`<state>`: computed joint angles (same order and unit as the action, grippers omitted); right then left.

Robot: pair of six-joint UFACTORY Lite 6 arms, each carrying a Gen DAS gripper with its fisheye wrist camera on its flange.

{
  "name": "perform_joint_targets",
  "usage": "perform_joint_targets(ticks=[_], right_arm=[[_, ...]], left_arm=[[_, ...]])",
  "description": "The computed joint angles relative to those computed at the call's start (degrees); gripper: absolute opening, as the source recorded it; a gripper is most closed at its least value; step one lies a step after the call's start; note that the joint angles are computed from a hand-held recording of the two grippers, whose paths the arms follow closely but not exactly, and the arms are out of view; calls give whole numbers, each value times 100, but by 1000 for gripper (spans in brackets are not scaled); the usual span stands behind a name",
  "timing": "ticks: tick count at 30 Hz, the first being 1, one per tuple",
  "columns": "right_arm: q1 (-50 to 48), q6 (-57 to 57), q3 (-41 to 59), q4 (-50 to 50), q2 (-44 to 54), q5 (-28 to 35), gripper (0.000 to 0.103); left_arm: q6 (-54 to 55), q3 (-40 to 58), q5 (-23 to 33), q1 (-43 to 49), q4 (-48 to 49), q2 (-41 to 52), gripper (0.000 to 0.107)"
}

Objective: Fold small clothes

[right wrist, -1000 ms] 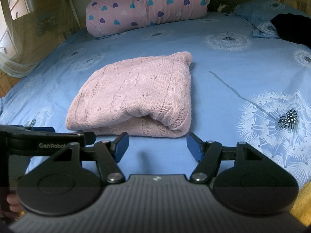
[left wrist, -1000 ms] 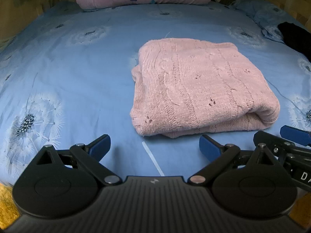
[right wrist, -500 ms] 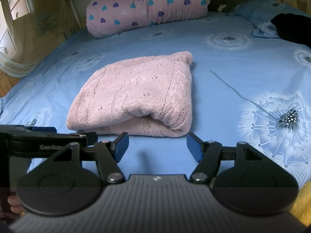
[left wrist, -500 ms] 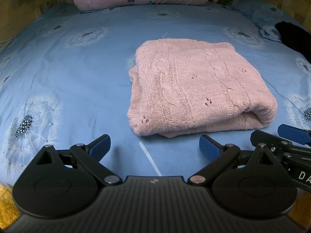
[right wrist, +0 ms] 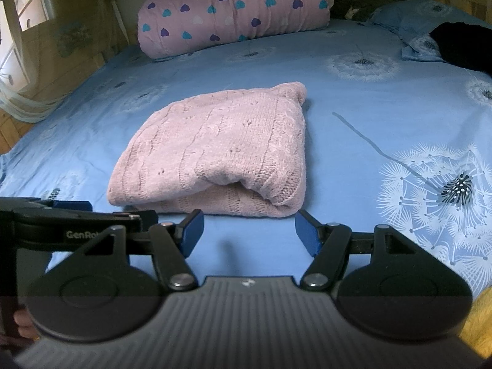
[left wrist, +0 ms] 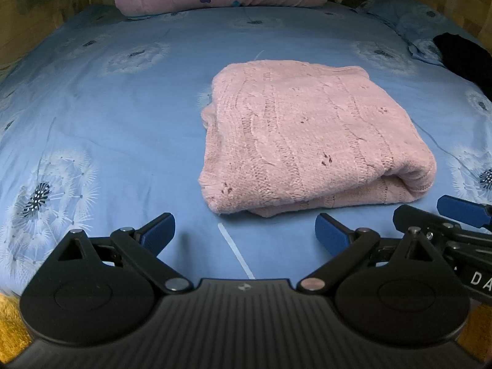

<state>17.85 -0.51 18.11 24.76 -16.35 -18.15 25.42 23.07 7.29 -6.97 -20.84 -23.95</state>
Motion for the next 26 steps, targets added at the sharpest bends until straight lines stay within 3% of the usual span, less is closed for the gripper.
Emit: perform_joint_targets(ticks=[19,26], right_arm=[[81,-223,32,237,-39,20,68],[70,-229,34,224,-59,37,68]], left_arm=[[-482,-10,87,-131,392,-85,100],[771,13,246,61,-688,-139,100]])
